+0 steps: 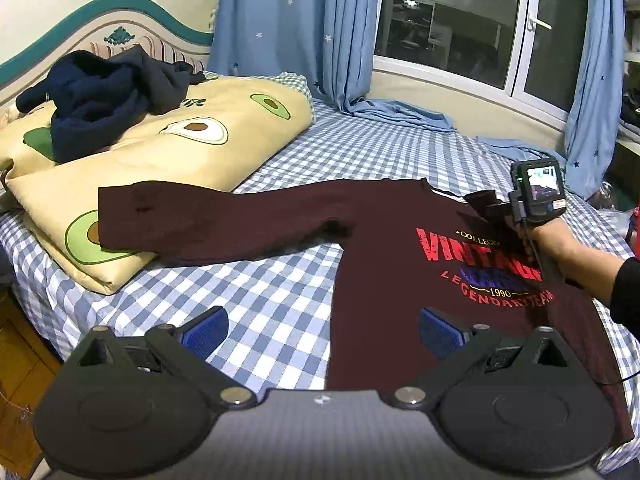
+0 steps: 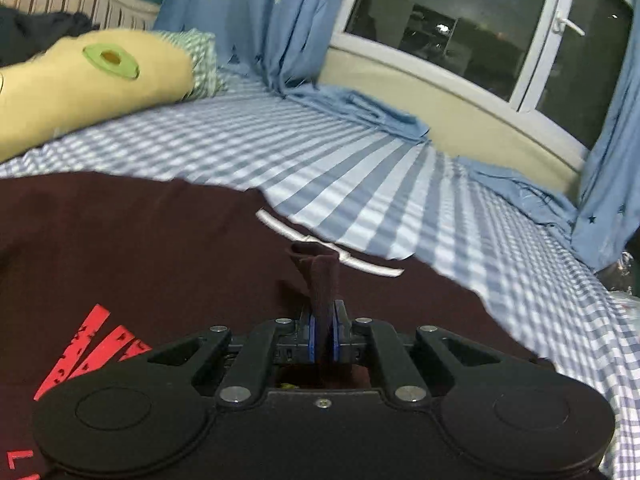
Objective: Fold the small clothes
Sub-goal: 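Carry the held sleeve across the shirt front toward the other sleeve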
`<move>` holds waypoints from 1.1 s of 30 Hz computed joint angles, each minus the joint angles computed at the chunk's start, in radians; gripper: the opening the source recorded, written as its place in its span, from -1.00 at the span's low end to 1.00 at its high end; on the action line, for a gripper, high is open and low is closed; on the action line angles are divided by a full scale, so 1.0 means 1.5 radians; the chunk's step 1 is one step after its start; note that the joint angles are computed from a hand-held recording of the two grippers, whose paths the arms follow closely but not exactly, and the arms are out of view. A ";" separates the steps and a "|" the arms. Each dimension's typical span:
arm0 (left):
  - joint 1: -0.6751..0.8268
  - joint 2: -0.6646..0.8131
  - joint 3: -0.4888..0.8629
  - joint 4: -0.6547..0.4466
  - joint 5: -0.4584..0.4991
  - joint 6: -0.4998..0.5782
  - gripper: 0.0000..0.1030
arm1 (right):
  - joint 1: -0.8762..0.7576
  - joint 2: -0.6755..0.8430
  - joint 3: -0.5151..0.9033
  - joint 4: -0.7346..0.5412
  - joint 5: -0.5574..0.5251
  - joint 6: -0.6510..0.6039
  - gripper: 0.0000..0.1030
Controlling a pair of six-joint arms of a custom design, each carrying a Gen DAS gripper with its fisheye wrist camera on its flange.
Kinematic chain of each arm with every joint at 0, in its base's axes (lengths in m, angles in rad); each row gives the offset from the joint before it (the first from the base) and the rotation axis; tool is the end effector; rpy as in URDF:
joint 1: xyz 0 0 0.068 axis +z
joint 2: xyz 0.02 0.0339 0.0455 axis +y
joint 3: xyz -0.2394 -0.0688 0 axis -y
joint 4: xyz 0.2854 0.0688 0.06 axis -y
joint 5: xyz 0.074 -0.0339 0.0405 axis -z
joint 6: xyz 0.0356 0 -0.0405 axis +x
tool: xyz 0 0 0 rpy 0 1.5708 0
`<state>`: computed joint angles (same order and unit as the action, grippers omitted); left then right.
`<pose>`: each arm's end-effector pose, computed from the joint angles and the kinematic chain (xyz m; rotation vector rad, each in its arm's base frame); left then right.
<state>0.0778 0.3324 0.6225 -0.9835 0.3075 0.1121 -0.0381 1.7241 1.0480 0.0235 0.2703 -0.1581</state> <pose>0.1335 -0.0004 0.2618 0.2005 2.2280 -0.2450 0.4021 -0.0248 0.1525 0.0158 2.2262 -0.4081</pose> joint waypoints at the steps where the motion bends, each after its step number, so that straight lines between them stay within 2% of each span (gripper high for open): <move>1: 0.001 -0.001 0.000 0.001 0.002 0.002 0.99 | 0.003 0.000 -0.001 0.001 -0.004 0.009 -0.85; 5: -0.010 -0.016 -0.007 0.000 0.000 0.001 0.99 | 0.013 0.012 0.019 -0.005 -0.015 0.036 -0.85; 8: -0.012 -0.022 -0.010 -0.001 0.005 -0.011 0.99 | 0.013 0.047 0.064 -0.084 -0.024 0.044 -0.69; 11: -0.006 -0.036 -0.015 -0.004 0.018 -0.019 0.99 | 0.018 0.070 0.078 -0.121 -0.032 0.057 -0.34; 12: -0.005 -0.036 -0.016 -0.004 0.025 -0.022 0.99 | 0.020 0.072 0.075 -0.119 -0.035 0.056 -0.04; 13: -0.002 -0.027 -0.014 -0.005 0.036 -0.022 0.99 | 0.021 0.070 0.066 -0.111 -0.040 0.054 0.33; 14: -0.001 -0.015 -0.010 -0.008 0.050 -0.021 0.99 | 0.021 0.063 0.054 -0.104 -0.050 0.051 0.47; 15: -0.004 -0.006 -0.005 -0.009 0.059 -0.024 0.99 | 0.021 0.053 0.043 -0.097 -0.057 0.046 0.52; 18: -0.043 -0.032 -0.011 -0.005 0.037 -0.043 0.99 | 0.010 -0.051 -0.043 -0.076 -0.094 0.027 0.53; 21: -0.091 -0.068 -0.029 -0.005 0.022 -0.092 0.99 | -0.040 -0.191 -0.137 -0.082 -0.145 0.006 0.68; 25: -0.158 -0.097 -0.039 -0.008 0.001 -0.147 0.99 | -0.127 -0.279 -0.182 -0.130 -0.135 -0.040 0.69; 27: -0.176 -0.095 -0.036 -0.009 0.003 -0.151 0.99 | -0.166 -0.310 -0.203 -0.138 -0.126 -0.061 0.68; 30: -0.199 -0.088 -0.036 -0.019 0.024 -0.135 0.99 | -0.232 -0.414 -0.267 -0.144 -0.204 -0.070 0.67; 33: -0.188 -0.018 -0.024 -0.039 0.067 -0.105 0.99 | -0.270 -0.539 -0.322 -0.185 -0.257 -0.075 0.68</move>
<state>-0.2047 0.3059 0.5867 -1.0425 0.4087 -0.0451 -0.4437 0.9153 0.5650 -0.2533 -0.1145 -0.2711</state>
